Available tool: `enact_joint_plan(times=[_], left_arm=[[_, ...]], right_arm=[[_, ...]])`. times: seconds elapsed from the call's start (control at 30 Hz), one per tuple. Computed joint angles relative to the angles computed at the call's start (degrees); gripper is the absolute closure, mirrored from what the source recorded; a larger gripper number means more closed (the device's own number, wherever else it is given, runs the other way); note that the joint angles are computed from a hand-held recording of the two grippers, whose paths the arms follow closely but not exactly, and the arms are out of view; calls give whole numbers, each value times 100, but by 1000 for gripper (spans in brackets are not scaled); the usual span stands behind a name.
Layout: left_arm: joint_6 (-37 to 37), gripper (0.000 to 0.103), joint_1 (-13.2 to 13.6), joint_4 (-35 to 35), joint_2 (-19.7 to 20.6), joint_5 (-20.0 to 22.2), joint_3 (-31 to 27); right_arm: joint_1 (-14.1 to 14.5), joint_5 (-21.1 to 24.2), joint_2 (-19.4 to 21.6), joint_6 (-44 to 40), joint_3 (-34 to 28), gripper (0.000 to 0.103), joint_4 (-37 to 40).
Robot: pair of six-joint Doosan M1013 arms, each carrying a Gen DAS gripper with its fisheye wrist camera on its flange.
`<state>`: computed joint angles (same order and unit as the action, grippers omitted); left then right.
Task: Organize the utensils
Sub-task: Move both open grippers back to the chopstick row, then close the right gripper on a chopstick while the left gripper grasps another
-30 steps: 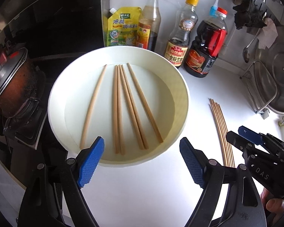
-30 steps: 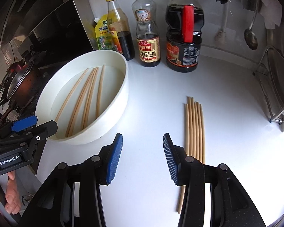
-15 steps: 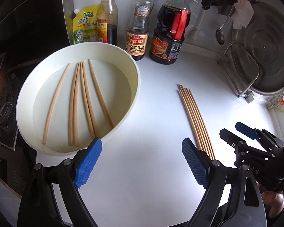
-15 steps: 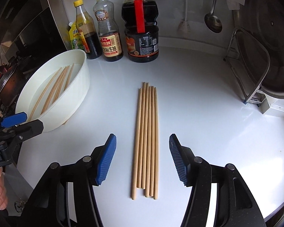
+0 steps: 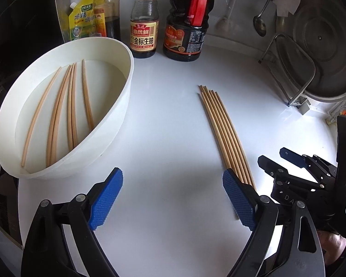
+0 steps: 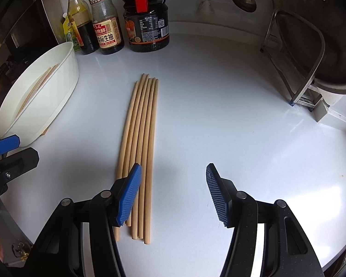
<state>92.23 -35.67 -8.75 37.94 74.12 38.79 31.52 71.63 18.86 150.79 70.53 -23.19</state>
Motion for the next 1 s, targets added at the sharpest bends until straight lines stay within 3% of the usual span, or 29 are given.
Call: enact_joint_plan(times=[0.57,1.0], left_arm=[[-148,13,-156,375,84,-25,59],[-182,13,-232,374,219,89,-116]], right_arm=[[-66,-323,29,-195,231,47,53],[-42,-112,72,-447,185,47,-254]])
